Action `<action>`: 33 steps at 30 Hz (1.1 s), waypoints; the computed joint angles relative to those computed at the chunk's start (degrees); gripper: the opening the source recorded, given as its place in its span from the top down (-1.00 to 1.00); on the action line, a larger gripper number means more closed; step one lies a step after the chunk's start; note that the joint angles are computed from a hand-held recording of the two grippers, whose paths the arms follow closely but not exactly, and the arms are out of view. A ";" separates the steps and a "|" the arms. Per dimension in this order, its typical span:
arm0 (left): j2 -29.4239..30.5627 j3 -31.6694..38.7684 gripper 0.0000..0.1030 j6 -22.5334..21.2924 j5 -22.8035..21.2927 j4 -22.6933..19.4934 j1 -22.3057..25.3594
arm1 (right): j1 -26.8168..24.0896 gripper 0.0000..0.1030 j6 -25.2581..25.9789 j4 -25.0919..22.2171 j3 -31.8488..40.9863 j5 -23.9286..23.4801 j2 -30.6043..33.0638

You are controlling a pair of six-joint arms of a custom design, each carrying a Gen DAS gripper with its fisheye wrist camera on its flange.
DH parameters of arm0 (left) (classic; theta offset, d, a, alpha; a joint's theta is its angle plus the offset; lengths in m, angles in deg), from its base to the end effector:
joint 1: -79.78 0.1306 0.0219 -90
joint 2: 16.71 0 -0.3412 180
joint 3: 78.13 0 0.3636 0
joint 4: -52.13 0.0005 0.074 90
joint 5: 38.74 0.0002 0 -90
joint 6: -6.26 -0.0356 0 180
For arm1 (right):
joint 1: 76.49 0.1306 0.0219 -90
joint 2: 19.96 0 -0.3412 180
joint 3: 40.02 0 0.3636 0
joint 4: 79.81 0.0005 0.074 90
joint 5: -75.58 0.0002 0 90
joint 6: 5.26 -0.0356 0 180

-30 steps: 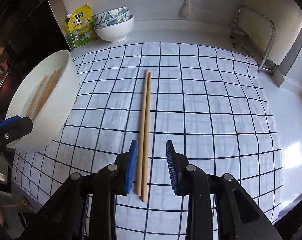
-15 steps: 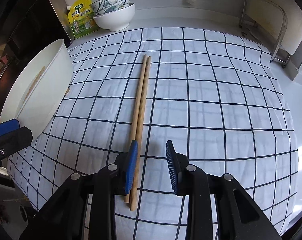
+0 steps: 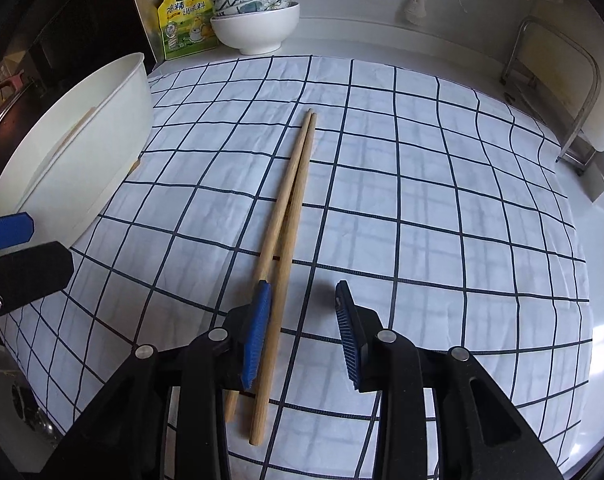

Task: Organize utensils
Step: 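Lower both tools and close each on one of the last chopsticks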

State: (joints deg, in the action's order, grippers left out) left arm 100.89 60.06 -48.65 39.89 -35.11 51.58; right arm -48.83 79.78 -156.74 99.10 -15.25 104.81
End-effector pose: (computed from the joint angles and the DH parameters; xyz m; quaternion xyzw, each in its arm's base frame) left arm 0.4995 -0.2605 0.4608 -0.0786 0.9715 -0.0231 0.2223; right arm 0.5483 0.2874 0.4036 -0.1929 0.9521 0.0733 0.2255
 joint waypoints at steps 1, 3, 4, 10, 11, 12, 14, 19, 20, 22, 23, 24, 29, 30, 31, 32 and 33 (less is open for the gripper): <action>0.32 0.46 -0.49 -0.02 -0.05 0.00 0.04 | -0.08 0.40 0.32 0.38 -0.35 -0.07 -0.21; 1.15 1.71 -0.50 0.01 -0.35 -0.34 -0.02 | -0.35 0.54 0.62 0.57 -0.60 -0.52 -0.37; 1.69 2.52 -0.52 0.03 -0.47 -0.58 -0.06 | -0.50 0.74 0.97 0.54 -0.64 -0.68 -0.40; 4.75 6.52 -0.61 -0.33 -0.44 -1.21 -0.92 | -2.12 0.87 1.24 1.78 -3.84 -1.43 -2.46; 5.58 7.39 -0.62 -0.32 -0.43 -1.29 -1.10 | -2.56 0.87 1.04 2.21 -5.10 -1.37 -3.30; 6.47 8.30 -0.65 -0.22 -0.35 -1.41 -1.26 | -3.09 0.87 0.64 2.61 -6.48 -1.16 -4.23; 8.50 10.28 -0.65 0.22 0.17 -1.66 -1.42 | -4.23 0.87 -0.16 3.40 -9.38 -0.99 -6.21; 13.78 15.98 -0.65 0.70 -0.21 -3.09 -1.71 | -7.05 0.87 -1.06 3.94 -14.62 -0.05 -10.03; 14.57 16.80 -0.65 0.71 -0.52 -3.21 -1.74 | -7.51 0.87 -1.08 4.05 -15.47 -0.24 -10.67; 16.37 18.92 -0.65 1.00 -0.98 -3.81 -1.75 | -8.16 0.87 -1.04 4.25 -16.70 -0.35 -11.59; 17.00 19.60 -0.65 1.02 -1.25 -3.94 -1.73 | -8.32 0.87 -0.92 4.27 -16.89 -0.45 -11.74; 17.92 20.83 -0.65 1.04 -1.54 -4.58 -1.73 | -8.52 0.87 -0.73 4.17 -16.62 -0.81 -11.58; 19.98 23.46 -0.65 1.09 -2.26 -5.61 -1.58 | -8.67 0.60 0.08 5.40 -15.67 -1.89 -11.27; 20.26 23.83 -0.65 1.03 -2.64 -5.69 -1.63 | -8.48 0.52 0.20 5.66 -15.26 -1.37 -10.99; 20.78 24.64 -0.65 0.93 -3.08 -6.15 -1.72 | -8.31 0.52 0.27 5.53 -14.33 -1.27 -10.32; 21.43 25.67 -0.65 0.82 -3.60 -6.78 -1.80 | -8.13 0.51 0.38 5.31 -13.43 -0.91 -9.62; 21.82 26.24 -0.65 0.83 -3.80 -7.17 -1.84 | -7.94 0.51 0.51 5.04 -12.79 -0.02 -9.06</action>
State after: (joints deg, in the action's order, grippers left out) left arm 122.71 86.30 -47.82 36.09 -42.28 49.74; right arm -56.77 80.29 -151.70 86.31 -15.27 95.75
